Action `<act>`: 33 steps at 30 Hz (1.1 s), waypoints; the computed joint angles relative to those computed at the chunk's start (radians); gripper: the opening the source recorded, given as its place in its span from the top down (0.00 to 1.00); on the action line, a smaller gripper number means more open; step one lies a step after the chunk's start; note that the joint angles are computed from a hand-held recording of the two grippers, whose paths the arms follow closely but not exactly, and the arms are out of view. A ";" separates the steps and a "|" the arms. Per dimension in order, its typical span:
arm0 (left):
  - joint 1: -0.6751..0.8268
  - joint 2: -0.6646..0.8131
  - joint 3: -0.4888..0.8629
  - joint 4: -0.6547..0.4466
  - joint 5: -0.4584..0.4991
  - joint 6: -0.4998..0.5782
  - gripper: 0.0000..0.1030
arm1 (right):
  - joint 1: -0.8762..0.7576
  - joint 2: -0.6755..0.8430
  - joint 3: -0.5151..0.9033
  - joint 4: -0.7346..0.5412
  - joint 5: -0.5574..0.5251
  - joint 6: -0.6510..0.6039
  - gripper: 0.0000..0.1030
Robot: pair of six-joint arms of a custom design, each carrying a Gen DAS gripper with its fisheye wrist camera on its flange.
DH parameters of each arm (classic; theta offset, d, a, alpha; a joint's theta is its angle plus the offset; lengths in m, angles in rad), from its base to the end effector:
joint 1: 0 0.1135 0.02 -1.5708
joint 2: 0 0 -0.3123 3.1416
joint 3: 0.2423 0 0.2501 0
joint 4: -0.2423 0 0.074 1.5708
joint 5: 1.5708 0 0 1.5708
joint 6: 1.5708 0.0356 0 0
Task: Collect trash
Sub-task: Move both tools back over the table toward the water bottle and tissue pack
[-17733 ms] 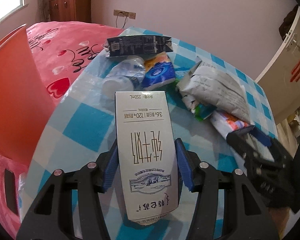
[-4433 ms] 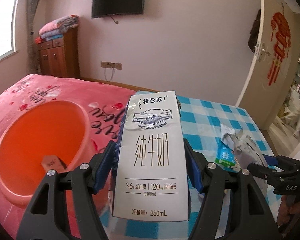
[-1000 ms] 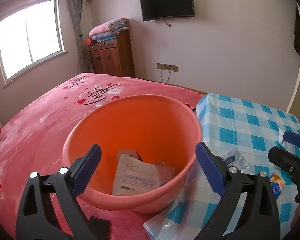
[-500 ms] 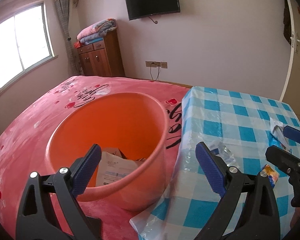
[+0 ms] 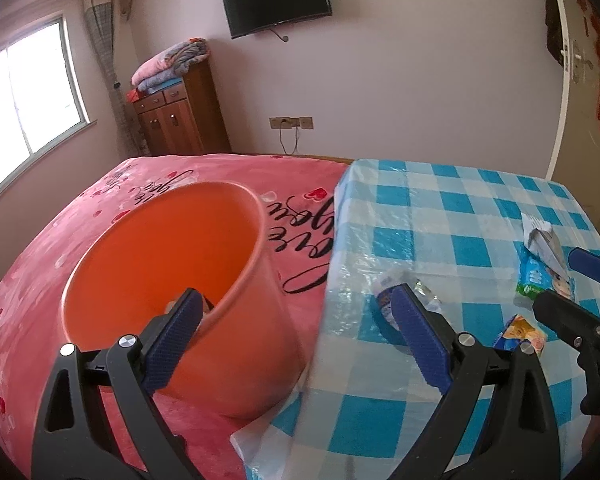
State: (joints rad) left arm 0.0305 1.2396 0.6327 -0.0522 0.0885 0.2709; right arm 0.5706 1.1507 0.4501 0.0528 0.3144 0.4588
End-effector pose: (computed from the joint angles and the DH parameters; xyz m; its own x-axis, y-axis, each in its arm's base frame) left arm 0.2386 0.0041 0.2526 -0.5792 0.2490 -0.7762 0.2018 0.9664 0.1594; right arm 0.1767 0.1003 0.2229 -0.5909 0.1212 -0.7976 -0.0496 0.9813 0.1858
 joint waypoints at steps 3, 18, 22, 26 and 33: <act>-0.036 -0.002 -0.009 0.013 -0.035 0.000 0.07 | -0.027 -0.020 -0.023 0.005 -0.016 0.002 0.09; -0.159 0.023 -0.027 0.034 -0.103 -0.030 0.07 | -0.172 -0.101 -0.149 0.063 -0.095 -0.033 0.09; -0.205 0.033 -0.038 0.044 -0.130 -0.034 0.07 | -0.242 -0.112 -0.185 0.088 -0.147 -0.051 0.09; -0.252 0.050 -0.043 0.050 -0.153 -0.050 0.07 | -0.313 -0.136 -0.211 0.099 -0.193 -0.072 0.09; -0.340 0.068 -0.059 0.056 -0.176 -0.070 0.07 | -0.488 -0.162 -0.252 0.120 -0.318 -0.124 0.09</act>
